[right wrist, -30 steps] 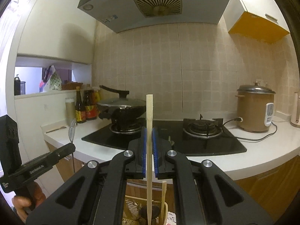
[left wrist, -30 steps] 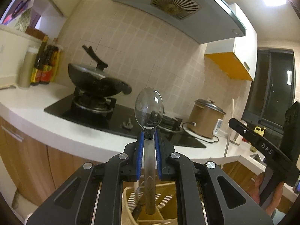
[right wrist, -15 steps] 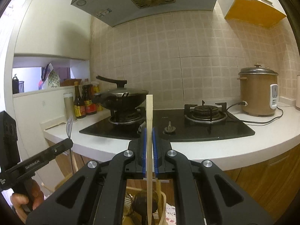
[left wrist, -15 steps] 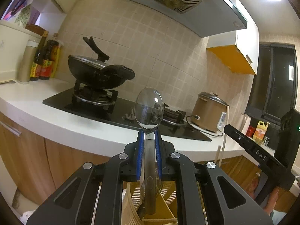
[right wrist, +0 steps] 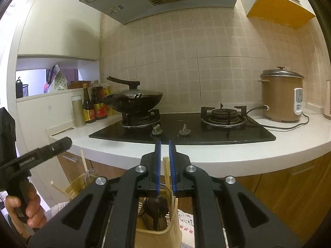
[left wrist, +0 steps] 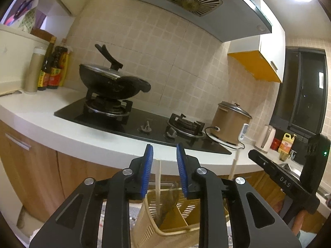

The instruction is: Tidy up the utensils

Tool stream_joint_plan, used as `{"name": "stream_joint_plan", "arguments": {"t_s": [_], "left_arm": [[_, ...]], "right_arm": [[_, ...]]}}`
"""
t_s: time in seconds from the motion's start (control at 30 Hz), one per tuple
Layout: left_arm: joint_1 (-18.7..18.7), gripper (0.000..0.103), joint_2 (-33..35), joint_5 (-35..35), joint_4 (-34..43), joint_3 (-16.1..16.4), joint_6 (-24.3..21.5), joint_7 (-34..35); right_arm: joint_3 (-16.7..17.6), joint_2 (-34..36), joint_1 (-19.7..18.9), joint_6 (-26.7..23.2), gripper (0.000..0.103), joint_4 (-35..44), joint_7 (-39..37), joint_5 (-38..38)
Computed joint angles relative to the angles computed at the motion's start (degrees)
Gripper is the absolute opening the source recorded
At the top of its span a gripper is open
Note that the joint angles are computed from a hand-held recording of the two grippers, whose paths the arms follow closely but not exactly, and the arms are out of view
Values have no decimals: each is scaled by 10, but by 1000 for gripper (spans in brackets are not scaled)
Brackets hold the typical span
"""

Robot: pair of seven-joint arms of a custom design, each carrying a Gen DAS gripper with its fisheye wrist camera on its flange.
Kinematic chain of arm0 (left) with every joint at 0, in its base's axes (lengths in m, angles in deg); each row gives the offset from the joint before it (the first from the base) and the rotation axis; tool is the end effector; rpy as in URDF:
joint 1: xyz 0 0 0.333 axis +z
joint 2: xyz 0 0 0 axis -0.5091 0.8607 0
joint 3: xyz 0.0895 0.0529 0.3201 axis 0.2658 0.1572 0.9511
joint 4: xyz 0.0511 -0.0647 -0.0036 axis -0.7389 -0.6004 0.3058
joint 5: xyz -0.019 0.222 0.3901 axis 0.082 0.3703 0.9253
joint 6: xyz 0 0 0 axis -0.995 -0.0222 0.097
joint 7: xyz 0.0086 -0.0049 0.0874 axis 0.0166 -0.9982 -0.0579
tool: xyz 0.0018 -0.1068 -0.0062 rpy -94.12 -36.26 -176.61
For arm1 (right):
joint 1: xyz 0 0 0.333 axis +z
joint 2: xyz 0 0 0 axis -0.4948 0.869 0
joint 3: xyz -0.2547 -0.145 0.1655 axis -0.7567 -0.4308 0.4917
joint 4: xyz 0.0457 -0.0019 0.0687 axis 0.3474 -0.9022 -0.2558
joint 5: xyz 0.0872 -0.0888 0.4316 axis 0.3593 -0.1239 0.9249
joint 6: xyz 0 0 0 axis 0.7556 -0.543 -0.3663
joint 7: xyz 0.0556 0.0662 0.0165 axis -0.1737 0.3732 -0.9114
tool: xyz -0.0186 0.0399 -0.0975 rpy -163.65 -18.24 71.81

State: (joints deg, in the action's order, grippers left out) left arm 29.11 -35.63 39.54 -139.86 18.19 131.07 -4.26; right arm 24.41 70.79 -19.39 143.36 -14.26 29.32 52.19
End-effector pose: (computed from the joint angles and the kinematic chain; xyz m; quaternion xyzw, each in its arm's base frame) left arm 0.5838 -0.1118 0.6189 -0.6159 0.4477 -0.5276 0.3767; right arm 0.7015 0.1628 0.6277 -0.6723 0.3849 -0.2511 0.5804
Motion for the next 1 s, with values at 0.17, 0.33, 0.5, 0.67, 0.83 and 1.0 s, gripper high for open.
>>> {"name": "stream_joint_plan", "arguments": {"t_s": [0.17,0.33,0.5,0.67,0.83,1.0], "left_arm": [[-118,25,-11,10,-22,114,-15,-6],[-202,43,-70,35,-62,194,-36,-28],[-249,62,-139,61,-112,232,-37,-61],[-263,73,-219,83,-159,235,-55,-102],[-256,80,-302,93,-205,215,-79,-164],[-234,81,-371,104,-235,180,-116,-232]], "right_arm": [[-9,-39,2,-8,26,-39,26,-23],[-28,-99,13,-9,46,-104,28,-29],[-50,-159,33,0,55,-171,7,-10],[-70,-208,49,-7,58,-228,20,-15],[-85,-250,63,-1,66,-285,33,-19],[-91,-269,85,45,69,-326,-19,48]]}}
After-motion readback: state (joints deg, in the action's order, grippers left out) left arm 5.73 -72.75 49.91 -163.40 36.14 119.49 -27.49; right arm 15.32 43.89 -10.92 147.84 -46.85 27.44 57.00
